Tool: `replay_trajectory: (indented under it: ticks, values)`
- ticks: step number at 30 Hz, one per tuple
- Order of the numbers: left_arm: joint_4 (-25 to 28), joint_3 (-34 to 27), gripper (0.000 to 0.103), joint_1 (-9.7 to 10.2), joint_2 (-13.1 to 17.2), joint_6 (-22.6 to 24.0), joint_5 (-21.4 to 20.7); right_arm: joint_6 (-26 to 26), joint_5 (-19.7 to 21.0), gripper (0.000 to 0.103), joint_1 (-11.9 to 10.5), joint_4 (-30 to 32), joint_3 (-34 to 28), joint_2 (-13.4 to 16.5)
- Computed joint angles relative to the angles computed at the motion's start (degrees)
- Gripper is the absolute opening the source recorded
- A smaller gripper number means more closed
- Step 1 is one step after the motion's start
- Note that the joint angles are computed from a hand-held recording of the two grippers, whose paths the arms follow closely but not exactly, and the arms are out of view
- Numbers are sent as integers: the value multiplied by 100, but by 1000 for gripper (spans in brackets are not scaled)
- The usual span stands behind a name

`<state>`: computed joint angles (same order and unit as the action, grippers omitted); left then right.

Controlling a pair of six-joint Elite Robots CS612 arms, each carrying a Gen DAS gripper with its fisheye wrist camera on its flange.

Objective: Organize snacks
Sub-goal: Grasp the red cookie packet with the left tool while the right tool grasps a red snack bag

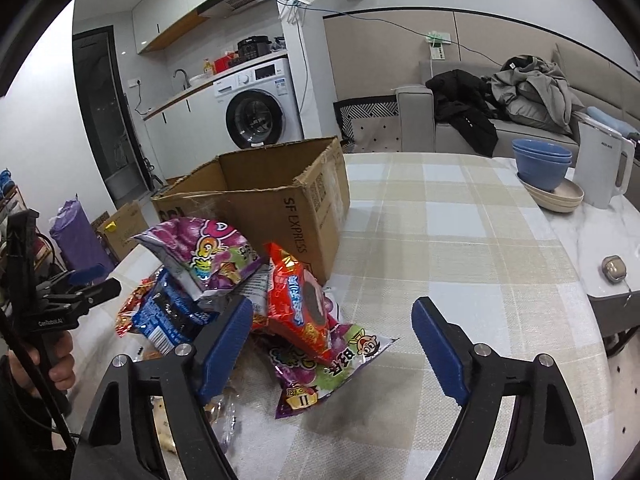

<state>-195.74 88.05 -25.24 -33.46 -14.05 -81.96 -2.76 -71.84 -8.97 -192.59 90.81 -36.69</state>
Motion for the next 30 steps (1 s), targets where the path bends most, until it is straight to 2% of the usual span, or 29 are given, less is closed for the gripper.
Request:
replay_trajectory:
  ticks: [4, 10, 12, 17, 23, 30]
  values:
    - [153, -142, 102, 22, 42, -59, 37, -98, -39, 84, 27, 191, -124, 41]
    - [816, -497, 101, 100, 157, -275, -27, -242, -100, 79, 70, 460, -262, 86]
    - [1046, -633, 94, 130, 209, -229, -143, -265, -101, 77, 77, 546, -290, 91]
    - [1502, -956, 86, 156, 347, 45, -301, -347, -61, 76, 88, 667, -325, 99]
    - [1924, -1314, 85, 239, 485, 107, -670, -418, -20, 75, 87, 761, -364, 112]
    - [2278, -1579, 85, 265, 592, 189, -748, -372, -49, 71, 76, 801, -396, 127]
